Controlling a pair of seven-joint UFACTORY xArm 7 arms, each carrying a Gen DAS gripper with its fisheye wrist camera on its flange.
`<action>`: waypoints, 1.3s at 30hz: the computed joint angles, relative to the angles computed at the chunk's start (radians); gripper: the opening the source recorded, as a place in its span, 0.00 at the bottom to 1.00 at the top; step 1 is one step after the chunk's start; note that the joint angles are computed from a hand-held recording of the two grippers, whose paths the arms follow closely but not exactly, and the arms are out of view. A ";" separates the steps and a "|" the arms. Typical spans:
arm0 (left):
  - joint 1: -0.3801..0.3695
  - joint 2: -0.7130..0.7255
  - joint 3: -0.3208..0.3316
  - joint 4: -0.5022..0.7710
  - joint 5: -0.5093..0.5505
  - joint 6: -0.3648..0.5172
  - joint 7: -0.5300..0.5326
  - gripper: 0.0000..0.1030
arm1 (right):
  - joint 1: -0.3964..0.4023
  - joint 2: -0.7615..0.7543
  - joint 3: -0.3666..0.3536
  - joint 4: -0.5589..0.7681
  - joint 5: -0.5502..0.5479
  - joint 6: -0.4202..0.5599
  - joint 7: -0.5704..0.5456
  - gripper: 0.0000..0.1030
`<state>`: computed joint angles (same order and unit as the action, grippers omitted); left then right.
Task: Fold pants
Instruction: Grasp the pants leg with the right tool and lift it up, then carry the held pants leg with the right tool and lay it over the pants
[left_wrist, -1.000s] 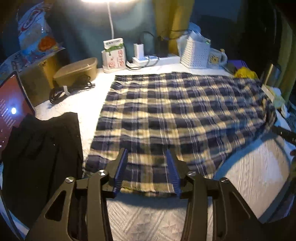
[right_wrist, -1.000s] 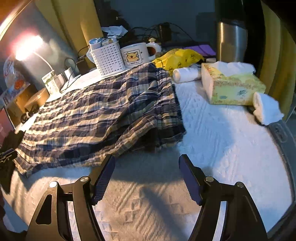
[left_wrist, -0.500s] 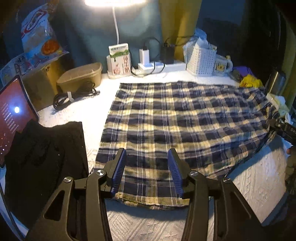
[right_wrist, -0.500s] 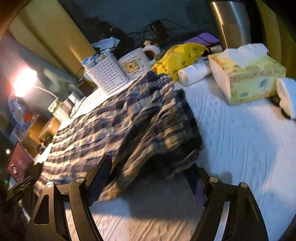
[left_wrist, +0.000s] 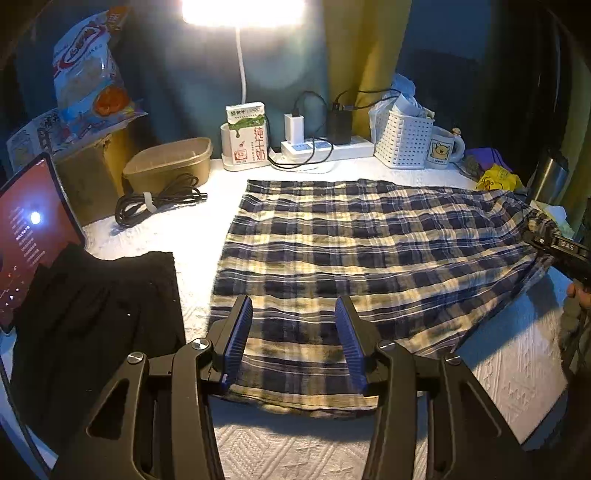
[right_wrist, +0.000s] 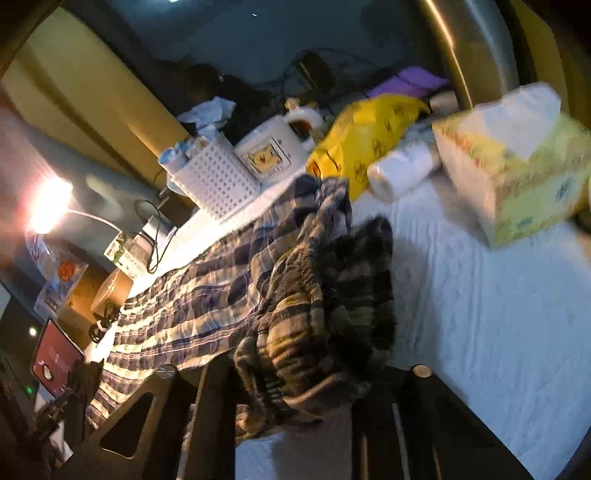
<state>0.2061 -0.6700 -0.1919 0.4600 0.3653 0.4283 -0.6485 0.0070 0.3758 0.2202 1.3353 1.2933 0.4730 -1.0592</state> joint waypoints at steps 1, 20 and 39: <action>0.002 -0.005 0.005 -0.002 0.002 -0.001 0.003 0.45 | -0.002 -0.016 0.001 -0.010 0.007 -0.013 -0.026 0.14; 0.003 -0.043 0.065 -0.055 -0.059 -0.098 0.118 0.45 | 0.053 -0.221 -0.057 -0.068 0.056 -0.107 -0.160 0.12; -0.026 -0.078 0.271 -0.149 -0.269 -0.228 0.465 0.46 | 0.401 -0.188 -0.077 -0.083 -0.725 -0.432 0.403 0.12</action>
<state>0.1805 -0.7485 0.0792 0.3115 0.0963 0.2005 -0.1831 0.4081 0.1876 0.1432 1.2527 0.5687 0.0412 -0.6563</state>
